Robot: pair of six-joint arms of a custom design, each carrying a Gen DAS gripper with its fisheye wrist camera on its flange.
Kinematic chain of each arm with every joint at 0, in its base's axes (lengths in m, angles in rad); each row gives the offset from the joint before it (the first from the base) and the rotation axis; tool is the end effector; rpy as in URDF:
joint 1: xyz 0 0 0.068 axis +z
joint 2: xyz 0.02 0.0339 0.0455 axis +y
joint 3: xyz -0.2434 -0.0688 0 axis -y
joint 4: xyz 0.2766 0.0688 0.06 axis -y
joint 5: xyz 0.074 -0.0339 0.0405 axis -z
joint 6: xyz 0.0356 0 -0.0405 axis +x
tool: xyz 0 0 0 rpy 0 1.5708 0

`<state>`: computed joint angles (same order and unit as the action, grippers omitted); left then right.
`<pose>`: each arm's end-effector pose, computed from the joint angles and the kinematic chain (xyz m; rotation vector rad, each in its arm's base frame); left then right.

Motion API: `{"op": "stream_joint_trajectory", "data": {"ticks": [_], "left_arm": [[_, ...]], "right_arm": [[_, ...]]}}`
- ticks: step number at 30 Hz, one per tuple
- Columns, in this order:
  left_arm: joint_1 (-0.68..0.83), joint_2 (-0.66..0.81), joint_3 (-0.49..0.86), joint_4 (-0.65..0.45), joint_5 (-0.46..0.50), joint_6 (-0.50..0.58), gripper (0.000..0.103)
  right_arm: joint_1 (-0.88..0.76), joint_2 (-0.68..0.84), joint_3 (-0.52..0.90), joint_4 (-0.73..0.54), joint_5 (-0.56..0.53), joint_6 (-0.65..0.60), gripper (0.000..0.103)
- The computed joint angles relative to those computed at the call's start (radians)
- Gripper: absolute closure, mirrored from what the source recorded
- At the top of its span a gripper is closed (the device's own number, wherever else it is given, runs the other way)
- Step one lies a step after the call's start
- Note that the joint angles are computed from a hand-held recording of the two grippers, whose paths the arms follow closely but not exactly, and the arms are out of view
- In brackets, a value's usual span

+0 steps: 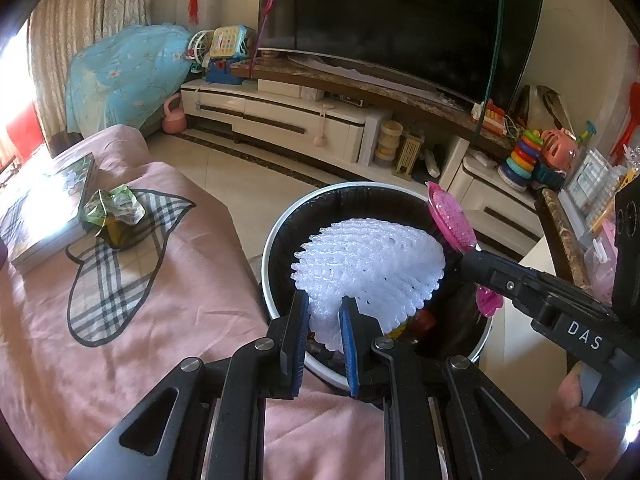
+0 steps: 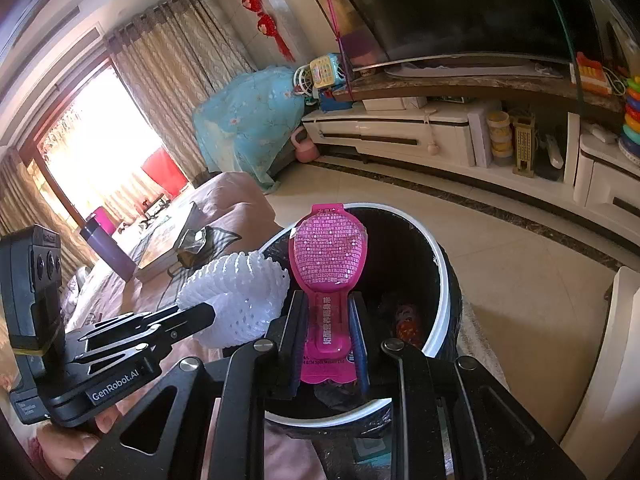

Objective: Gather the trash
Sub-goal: 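Carry the mesh ball and pink brush over the bin opening, then open both tools to drop the mesh ball and brush into the bin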

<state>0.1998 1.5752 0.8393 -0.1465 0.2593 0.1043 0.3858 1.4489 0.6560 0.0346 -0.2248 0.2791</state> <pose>0.3304 0.0576 0.1320 -0.0025 2.4215 -0.1804 0.2807 0.1226 0.1254 -0.2422 2.3692 0.5878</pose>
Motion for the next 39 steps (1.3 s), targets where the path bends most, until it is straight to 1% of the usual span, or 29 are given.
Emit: {"op": "stream_joint_trajectory", "data": {"ticks": [15, 23, 24, 25, 26, 27, 28, 30, 31, 32, 34, 35, 37, 38, 39], "left_arm": [[-0.017, 0.034, 0.037, -0.019, -0.026, -0.009, 0.088], [-0.022, 0.029, 0.048, -0.033, -0.027, -0.012, 0.083], [-0.021, 0.029, 0.05, -0.037, -0.025, -0.011, 0.079], [-0.02, 0.025, 0.05, -0.042, -0.023, -0.011, 0.071], [-0.017, 0.014, 0.043, -0.043, -0.02, -0.011, 0.066], [-0.015, 0.001, 0.034, -0.038, -0.018, -0.012, 0.056], [-0.01, -0.02, 0.017, -0.028, -0.017, -0.013, 0.05], [0.002, -0.046, -0.003, -0.027, -0.016, -0.01, 0.045], [0.011, -0.057, -0.011, -0.033, -0.009, -0.008, 0.044], [0.024, -0.072, -0.024, -0.038, 0.002, -0.007, 0.043], [0.05, -0.106, -0.054, -0.046, 0.022, -0.002, 0.038], [0.061, -0.124, -0.068, -0.051, 0.032, 0.001, 0.037], [0.097, -0.177, -0.111, -0.066, 0.055, 0.009, 0.033], [0.121, -0.211, -0.136, -0.08, 0.073, 0.014, 0.032], [0.147, -0.249, -0.166, -0.09, 0.094, 0.016, 0.029]], "right_arm": [[0.003, 0.048, 0.046, -0.022, 0.013, -0.02, 0.083], [-0.003, 0.077, 0.083, -0.055, 0.011, -0.03, 0.082], [-0.005, 0.081, 0.088, -0.061, 0.006, -0.032, 0.081], [-0.008, 0.086, 0.094, -0.066, 0.0, -0.032, 0.079], [-0.01, 0.087, 0.097, -0.071, -0.004, -0.03, 0.079], [-0.012, 0.086, 0.099, -0.071, -0.008, -0.028, 0.079], [-0.015, 0.081, 0.098, -0.073, -0.012, -0.023, 0.077], [-0.02, 0.058, 0.083, -0.069, -0.015, -0.013, 0.07], [-0.021, 0.04, 0.069, -0.063, -0.017, -0.006, 0.057], [-0.022, 0.022, 0.054, -0.059, -0.022, 0.002, 0.052], [-0.016, -0.009, 0.032, -0.053, -0.02, 0.018, 0.049], [-0.012, -0.033, 0.014, -0.052, -0.019, 0.027, 0.046], [-0.001, -0.091, -0.026, -0.047, -0.016, 0.05, 0.027], [0.007, -0.134, -0.057, -0.041, -0.01, 0.068, 0.021], [0.016, -0.163, -0.076, -0.038, -0.002, 0.082, 0.021]]}}
